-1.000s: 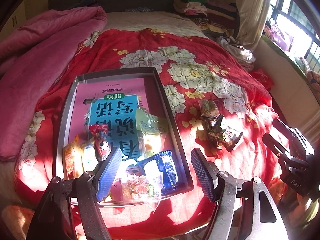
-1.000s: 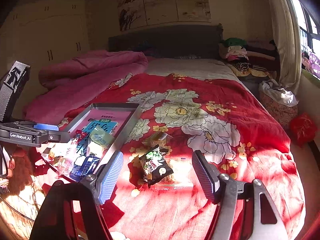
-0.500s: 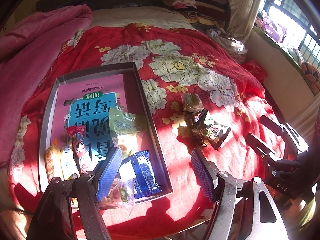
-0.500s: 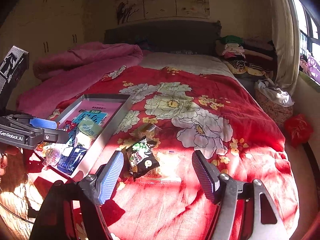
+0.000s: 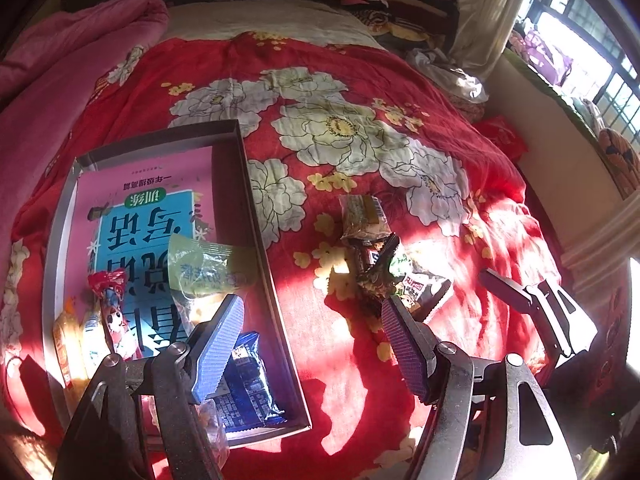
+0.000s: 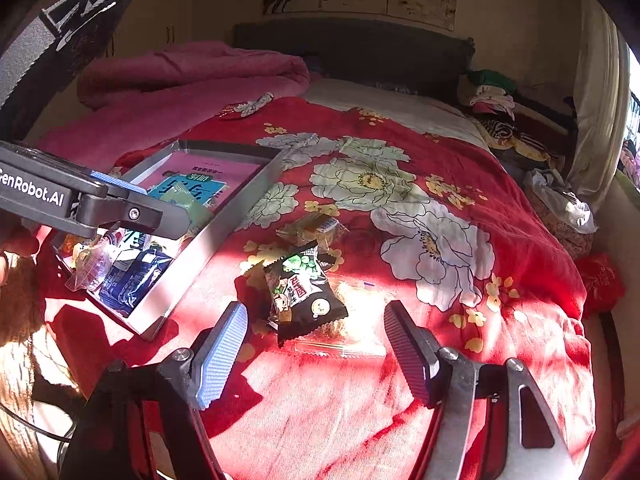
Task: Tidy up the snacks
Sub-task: 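Move both open tools back from the tray to the snack pile, then grasp clear barcoded pastry packet with left tool while right tool grasps green pea-snack bag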
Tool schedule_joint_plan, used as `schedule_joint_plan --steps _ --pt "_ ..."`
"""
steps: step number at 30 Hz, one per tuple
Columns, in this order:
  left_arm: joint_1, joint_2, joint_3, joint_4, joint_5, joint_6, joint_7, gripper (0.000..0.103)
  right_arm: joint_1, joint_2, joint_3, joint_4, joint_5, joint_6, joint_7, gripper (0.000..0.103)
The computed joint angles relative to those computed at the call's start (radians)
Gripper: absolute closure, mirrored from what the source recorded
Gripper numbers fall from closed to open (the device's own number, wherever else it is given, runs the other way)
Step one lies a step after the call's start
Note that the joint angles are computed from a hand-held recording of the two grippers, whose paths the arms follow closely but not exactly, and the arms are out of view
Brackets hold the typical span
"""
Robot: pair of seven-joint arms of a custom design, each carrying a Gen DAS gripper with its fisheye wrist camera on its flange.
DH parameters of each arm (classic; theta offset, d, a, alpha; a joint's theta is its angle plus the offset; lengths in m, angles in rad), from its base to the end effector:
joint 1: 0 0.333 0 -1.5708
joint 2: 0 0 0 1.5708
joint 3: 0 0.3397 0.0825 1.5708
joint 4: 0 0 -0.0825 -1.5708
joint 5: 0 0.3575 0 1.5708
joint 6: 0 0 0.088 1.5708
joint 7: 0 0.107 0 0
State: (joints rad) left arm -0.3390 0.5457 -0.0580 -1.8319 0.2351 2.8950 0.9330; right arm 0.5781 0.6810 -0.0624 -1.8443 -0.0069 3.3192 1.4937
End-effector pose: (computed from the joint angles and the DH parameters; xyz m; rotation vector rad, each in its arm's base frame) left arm 0.6258 -0.2712 0.3298 -2.0515 1.9625 -0.6912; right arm 0.5959 0.3477 0.2893 -2.1624 1.0988 -0.5820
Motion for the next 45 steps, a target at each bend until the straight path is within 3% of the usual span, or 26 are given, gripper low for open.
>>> schedule_joint_plan --steps 9,18,21,24,25,27,31,34,36,37,39,45 --pt "0.059 0.126 -0.066 0.200 -0.090 -0.110 0.081 0.029 0.008 0.061 -0.005 0.096 -0.025 -0.068 -0.010 0.032" --pt "0.115 0.274 -0.146 0.422 -0.213 -0.217 0.197 0.030 0.060 0.132 -0.075 0.194 -0.069 -0.115 0.011 0.034" --pt "0.115 0.331 -0.157 0.515 -0.249 -0.268 0.225 0.030 0.059 0.148 -0.073 0.217 -0.092 -0.132 0.002 0.041" --pt "0.096 0.378 -0.144 0.598 -0.259 -0.315 0.230 0.030 0.112 0.164 -0.141 0.225 -0.106 -0.127 0.020 0.048" --pt "0.094 0.393 -0.145 0.622 -0.265 -0.326 0.233 0.030 0.111 0.164 -0.140 0.225 -0.110 -0.126 0.021 0.054" --pt "0.095 0.421 -0.154 0.667 -0.281 -0.350 0.243 0.030 0.073 0.155 -0.091 0.218 -0.117 -0.125 0.007 0.060" --pt "0.080 0.473 -0.147 0.759 -0.290 -0.409 0.242 0.036 0.038 0.146 -0.046 0.208 -0.124 -0.127 -0.010 0.062" --pt "0.080 0.500 -0.156 0.798 -0.304 -0.427 0.250 0.046 -0.057 0.135 0.072 0.203 -0.122 -0.142 -0.047 0.063" --pt "0.080 0.513 -0.158 0.814 -0.314 -0.435 0.251 0.059 -0.117 0.132 0.148 0.196 -0.114 -0.152 -0.073 0.063" --pt "0.079 0.519 -0.157 0.822 -0.316 -0.440 0.249 0.059 -0.130 0.132 0.164 0.194 -0.109 -0.155 -0.081 0.063" --pt "0.081 0.511 -0.157 0.799 -0.322 -0.417 0.250 0.061 -0.164 0.132 0.204 0.193 -0.095 -0.162 -0.096 0.063" --pt "0.118 0.416 -0.177 0.620 -0.354 -0.288 0.269 0.064 -0.355 0.154 0.427 0.197 -0.024 -0.190 -0.177 0.063"
